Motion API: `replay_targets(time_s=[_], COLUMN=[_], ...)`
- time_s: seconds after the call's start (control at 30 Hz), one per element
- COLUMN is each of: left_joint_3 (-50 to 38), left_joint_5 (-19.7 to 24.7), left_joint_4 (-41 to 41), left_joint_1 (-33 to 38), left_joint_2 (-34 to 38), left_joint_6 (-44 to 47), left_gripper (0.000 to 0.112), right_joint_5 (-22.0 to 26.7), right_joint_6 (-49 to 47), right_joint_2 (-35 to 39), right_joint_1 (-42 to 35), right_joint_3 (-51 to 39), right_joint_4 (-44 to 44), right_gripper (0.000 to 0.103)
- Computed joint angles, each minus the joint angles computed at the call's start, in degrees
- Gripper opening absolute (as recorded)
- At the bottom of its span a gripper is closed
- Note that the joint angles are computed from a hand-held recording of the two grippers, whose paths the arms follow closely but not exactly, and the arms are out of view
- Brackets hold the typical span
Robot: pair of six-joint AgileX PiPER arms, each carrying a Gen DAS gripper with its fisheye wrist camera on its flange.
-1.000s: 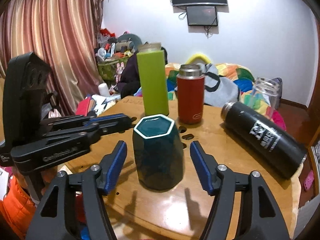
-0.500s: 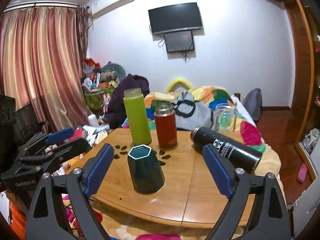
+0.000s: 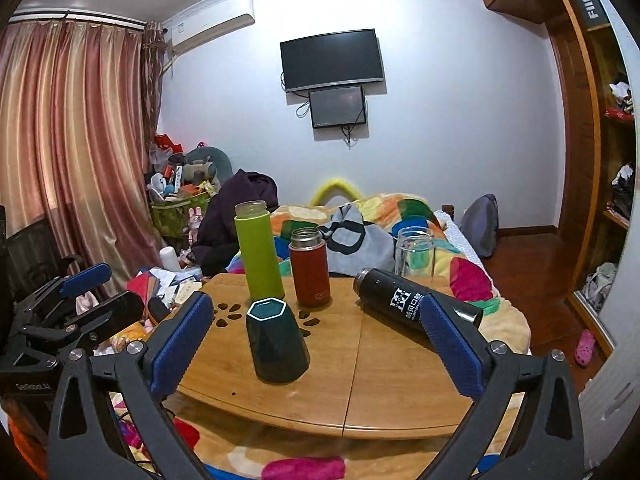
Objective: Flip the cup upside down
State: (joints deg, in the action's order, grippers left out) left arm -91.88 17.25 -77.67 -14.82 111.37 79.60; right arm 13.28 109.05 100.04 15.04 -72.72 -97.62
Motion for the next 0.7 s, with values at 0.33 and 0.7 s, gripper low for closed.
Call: replay_targets(time_s=[0.33,0.7], left_joint_3=[2.15,3.05], left_joint_5=[-2.81,-3.78], left_joint_4=[-6.39,-10.96], left_joint_1=[-0.45,-0.69], left_joint_2=[-1.24,-1.69], left_joint_6=[7.09,11.86], left_gripper=[0.103,0.103], right_joint_5=[1.14,0.82], right_joint_6=[-0.23,1.17], right_joint_2=[-0.54,-0.74], right_joint_1=[0.40,0.17], right_joint_3=[0.44,0.69], right_joint_4=[0.12,-1.73], right_gripper=[0.103,0.103])
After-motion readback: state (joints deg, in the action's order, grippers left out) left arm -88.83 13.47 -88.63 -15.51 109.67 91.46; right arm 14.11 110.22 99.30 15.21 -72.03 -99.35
